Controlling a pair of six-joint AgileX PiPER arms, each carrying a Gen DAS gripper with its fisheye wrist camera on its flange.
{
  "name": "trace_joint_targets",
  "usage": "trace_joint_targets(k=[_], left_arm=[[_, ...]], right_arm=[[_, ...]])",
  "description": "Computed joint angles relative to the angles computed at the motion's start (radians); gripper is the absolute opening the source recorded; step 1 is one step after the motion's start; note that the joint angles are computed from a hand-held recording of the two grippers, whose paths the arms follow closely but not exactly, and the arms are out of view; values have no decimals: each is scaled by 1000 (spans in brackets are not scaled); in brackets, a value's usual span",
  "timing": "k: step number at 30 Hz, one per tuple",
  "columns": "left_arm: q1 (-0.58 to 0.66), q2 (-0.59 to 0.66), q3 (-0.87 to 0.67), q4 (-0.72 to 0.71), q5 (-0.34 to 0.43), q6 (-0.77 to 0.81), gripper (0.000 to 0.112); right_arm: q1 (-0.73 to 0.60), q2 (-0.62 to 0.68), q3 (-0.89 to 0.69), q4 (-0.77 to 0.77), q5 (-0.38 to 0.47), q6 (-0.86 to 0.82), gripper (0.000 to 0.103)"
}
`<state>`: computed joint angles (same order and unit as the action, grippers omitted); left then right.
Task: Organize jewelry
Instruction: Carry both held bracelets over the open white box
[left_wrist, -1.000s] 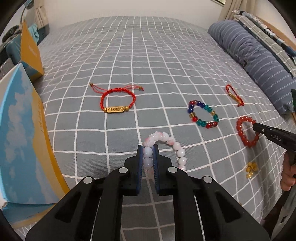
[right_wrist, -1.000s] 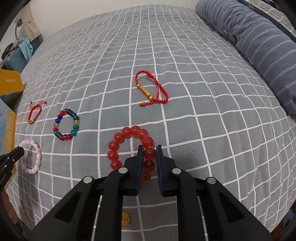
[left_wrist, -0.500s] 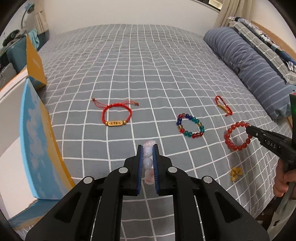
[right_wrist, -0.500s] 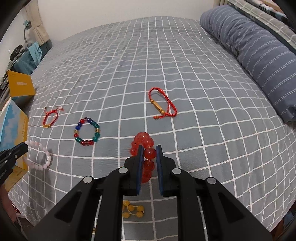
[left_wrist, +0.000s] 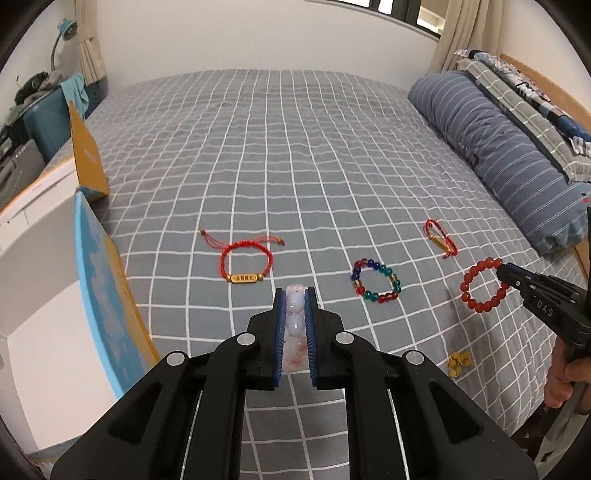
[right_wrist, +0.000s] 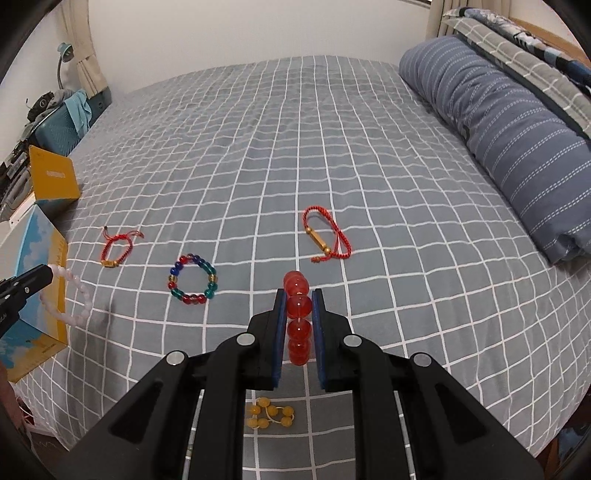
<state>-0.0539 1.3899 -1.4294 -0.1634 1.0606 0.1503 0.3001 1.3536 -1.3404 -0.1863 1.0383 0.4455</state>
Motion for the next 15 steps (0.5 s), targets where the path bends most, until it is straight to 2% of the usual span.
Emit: trace_joint_targets(k=[8,15], left_arm=[[1,-10,-75,30,46,-1,10],[53,-18,-139,22,95,17,10]], right_arm=[[68,7,-96,-54,61,37,13],[151,36,-190,-95,103,80,13]])
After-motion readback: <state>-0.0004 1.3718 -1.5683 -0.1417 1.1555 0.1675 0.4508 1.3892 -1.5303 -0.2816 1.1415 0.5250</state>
